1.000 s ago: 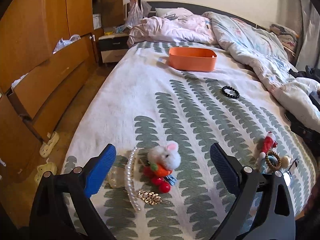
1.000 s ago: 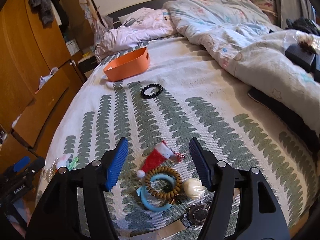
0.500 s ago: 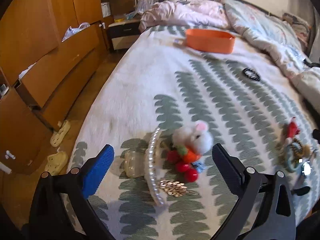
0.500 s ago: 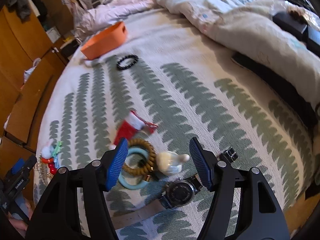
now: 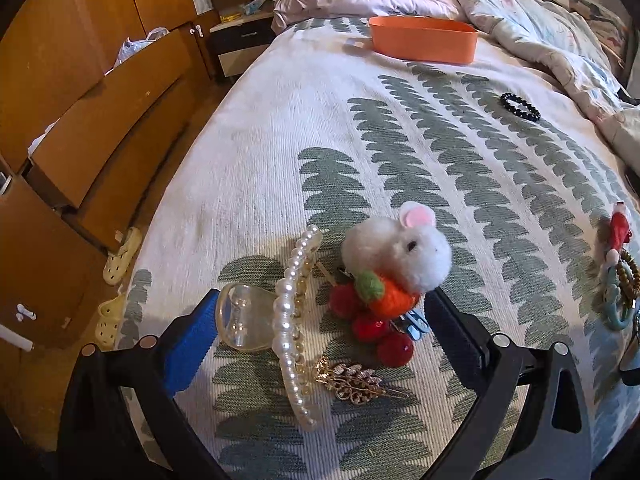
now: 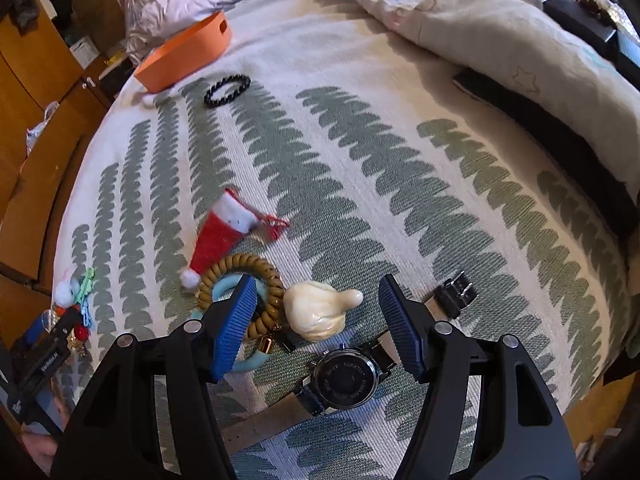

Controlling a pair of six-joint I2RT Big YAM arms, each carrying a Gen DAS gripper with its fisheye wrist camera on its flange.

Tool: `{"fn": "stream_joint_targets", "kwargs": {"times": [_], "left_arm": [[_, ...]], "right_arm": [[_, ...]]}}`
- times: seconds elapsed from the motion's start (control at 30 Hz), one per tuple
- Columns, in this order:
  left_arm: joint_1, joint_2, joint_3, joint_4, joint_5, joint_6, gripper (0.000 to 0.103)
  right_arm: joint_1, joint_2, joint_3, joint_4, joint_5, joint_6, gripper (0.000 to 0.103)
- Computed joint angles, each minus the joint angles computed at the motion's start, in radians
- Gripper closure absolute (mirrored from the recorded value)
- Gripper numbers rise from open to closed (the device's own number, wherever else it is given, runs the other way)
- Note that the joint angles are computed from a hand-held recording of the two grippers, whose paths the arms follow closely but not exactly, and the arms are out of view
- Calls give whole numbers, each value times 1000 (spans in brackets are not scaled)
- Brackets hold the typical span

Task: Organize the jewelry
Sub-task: 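Move left tool to pearl claw clip while right tool approaches cream figurine, then close left tool on pearl clip and red beads while right tool grips cream figurine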

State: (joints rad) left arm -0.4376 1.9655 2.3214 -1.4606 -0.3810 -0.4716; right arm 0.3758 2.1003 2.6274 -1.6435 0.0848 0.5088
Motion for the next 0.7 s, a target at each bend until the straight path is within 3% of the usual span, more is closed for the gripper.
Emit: {"fn": "stream_joint_targets", "kwargs": {"times": [0.13,0.3,0.5,0.57,0.7], "left_arm": [[17,22,14,-32,50,-33,6],[24,14,-7,-11,85,-46,6],[26,3,-31,19,107,-41,6],[25,0,-36,25,112,-41,6],[23,-6,-42,41,117,-27,19]], "right_arm": [[3,15,7,-8,-4,-10,37],[1,-2,-29,41,-5,-8,39],[-9,-15,-66,88,-76,-5,61],[-11,-15,-66,97,-94,-2,63],[-12,-28,-82,122,-96,2,66]]}}
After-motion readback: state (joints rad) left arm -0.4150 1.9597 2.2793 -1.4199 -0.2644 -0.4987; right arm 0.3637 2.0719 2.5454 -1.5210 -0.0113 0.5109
